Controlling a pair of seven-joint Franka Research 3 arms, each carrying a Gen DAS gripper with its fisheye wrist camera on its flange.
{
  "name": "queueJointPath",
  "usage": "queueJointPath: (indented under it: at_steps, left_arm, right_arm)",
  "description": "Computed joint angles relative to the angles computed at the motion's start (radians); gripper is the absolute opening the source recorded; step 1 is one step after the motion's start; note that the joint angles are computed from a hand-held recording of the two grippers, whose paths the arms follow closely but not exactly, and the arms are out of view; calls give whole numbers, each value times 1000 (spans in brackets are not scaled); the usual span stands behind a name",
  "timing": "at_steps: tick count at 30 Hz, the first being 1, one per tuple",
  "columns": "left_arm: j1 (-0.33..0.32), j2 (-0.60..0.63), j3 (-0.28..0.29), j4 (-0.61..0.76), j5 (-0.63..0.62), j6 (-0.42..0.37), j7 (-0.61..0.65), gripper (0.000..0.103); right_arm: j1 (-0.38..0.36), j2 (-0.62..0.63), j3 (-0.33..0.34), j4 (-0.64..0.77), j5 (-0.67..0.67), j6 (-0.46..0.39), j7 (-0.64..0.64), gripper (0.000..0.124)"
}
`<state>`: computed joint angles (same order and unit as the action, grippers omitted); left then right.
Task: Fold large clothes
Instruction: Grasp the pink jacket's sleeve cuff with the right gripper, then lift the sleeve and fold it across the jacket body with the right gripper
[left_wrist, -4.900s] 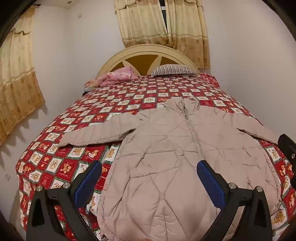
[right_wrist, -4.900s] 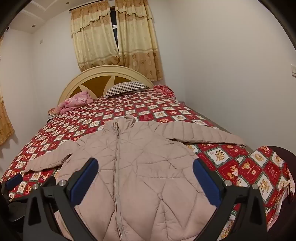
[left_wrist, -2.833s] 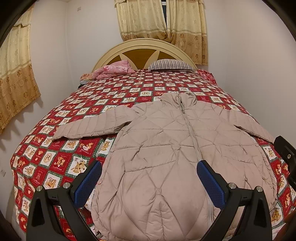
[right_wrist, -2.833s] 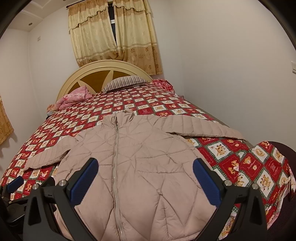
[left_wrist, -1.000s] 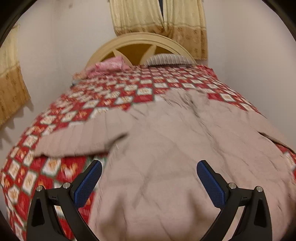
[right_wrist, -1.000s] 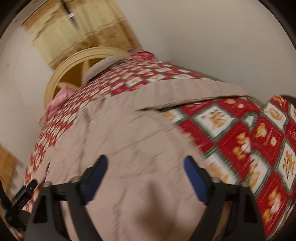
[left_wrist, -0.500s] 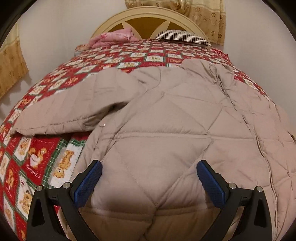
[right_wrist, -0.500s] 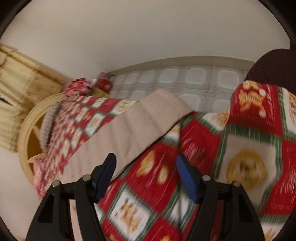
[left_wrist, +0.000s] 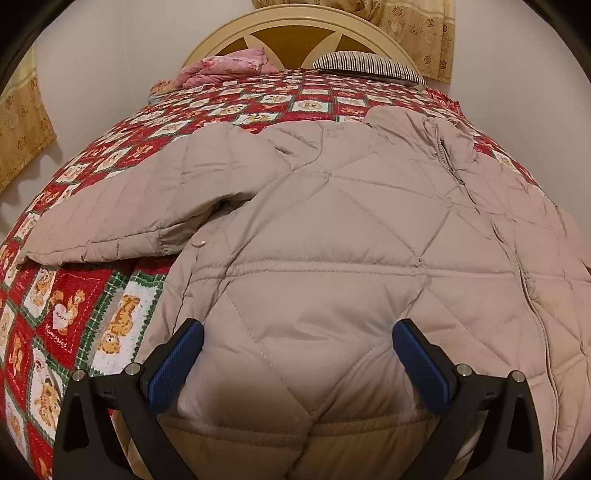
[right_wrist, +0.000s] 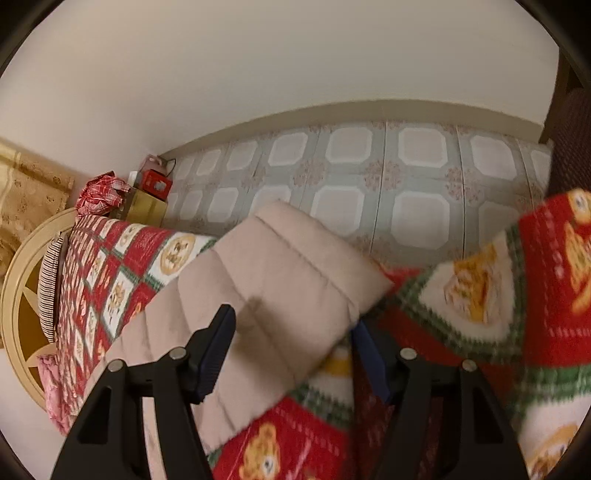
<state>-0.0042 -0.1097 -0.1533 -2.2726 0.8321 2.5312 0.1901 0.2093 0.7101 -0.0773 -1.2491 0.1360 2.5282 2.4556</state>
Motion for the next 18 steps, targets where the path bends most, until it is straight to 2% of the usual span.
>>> queueJointPath:
  at_steps: [2, 4, 8, 11, 16, 18]
  left_arm:
    - [0, 2, 1, 1, -1, 3, 0, 102]
    - [0, 2, 1, -1, -2, 5, 0, 102]
    - [1, 1, 2, -3, -3, 11, -2, 102]
    - [3, 0, 3, -6, -1, 21, -5, 102]
    - [7, -9, 5, -19, -1, 41, -11, 102]
    - [10, -14, 6, -26, 0, 54, -15, 102]
  right_arm:
    - [19, 11, -25, 13, -40, -4, 7, 23]
    - [4, -18, -4, -49, -19, 77, -24, 15]
    - [28, -90, -29, -135, -47, 181, -56, 12]
    - [69, -143, -54, -155, -107, 218, -84, 11]
    - [165, -198, -83, -111, -246, 247, -132, 11]
    - [197, -201, -74, -69, -286, 258, -158, 11]
